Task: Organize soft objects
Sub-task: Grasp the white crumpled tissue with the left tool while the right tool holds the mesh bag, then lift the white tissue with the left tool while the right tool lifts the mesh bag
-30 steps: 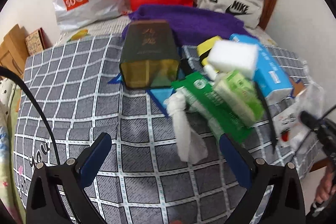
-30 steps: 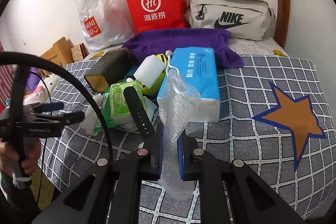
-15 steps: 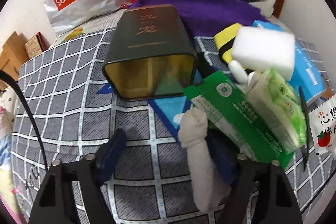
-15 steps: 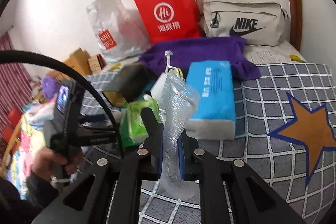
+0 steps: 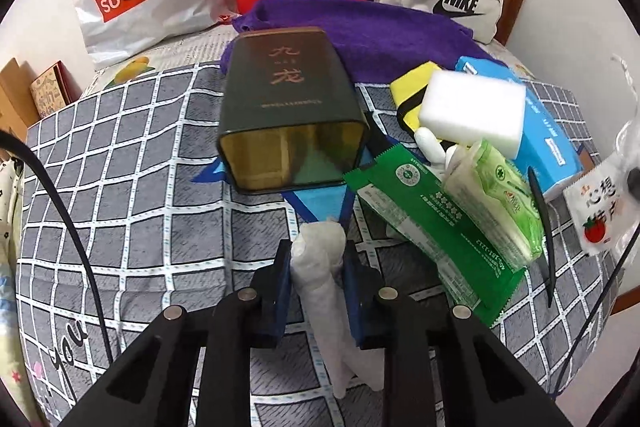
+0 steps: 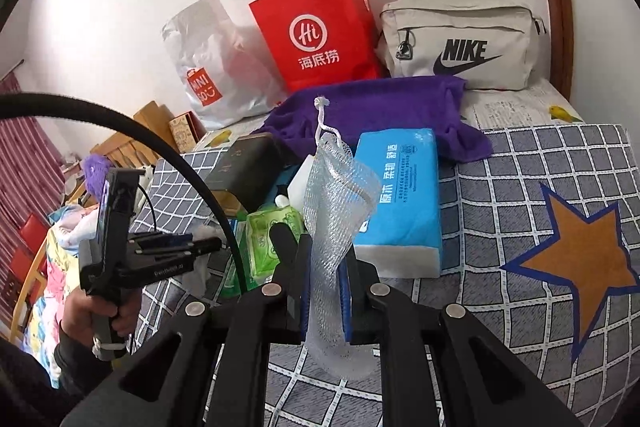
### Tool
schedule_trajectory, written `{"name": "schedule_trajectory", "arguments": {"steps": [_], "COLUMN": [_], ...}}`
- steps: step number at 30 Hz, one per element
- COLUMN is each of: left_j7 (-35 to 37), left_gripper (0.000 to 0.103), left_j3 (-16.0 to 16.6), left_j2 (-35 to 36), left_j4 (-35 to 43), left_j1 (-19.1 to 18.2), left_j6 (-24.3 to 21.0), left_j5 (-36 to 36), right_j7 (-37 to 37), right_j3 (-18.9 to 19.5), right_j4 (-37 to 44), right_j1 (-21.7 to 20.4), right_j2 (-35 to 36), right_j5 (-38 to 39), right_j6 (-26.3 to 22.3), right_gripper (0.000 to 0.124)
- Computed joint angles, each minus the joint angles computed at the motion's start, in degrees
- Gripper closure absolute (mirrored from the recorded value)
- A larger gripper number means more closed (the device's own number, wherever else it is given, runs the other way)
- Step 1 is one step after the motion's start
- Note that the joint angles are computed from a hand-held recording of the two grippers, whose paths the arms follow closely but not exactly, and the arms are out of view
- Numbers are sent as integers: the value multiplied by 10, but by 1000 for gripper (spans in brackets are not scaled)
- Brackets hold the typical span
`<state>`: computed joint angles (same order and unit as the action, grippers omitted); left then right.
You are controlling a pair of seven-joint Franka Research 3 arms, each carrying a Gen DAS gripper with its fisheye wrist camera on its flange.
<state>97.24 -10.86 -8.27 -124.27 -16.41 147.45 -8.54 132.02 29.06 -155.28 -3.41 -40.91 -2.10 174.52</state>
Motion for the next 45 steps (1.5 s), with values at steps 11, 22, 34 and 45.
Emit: {"name": "schedule_trajectory", "arguments": {"steps": [11,22,34,45], "left_j7": [-6,-10,-15,8], "left_gripper": [79,79,78,72], "left_j3": [-3,-6,-6,-3], "left_j2": [8,4,5,-4], "left_j4": [-3,-10,-7,-18], "left_j1": [4,3,-1,-4], "left_j6": [-9,-5,-10,-6], "left_j5": [12,23,25,7], "right_j7": [36,66,41,-5], "right_j3": [-38,-46,-25,-49], "right_j4": [-27,-71,-28,8], "right_j1": [42,53,37,97], "right_j2": [25,-54,-5,86], "right_j5": [-11,-12,-32,-40], "right_j6": [-70,-98,-51,-56], "right_gripper": [103,99,81,93]}}
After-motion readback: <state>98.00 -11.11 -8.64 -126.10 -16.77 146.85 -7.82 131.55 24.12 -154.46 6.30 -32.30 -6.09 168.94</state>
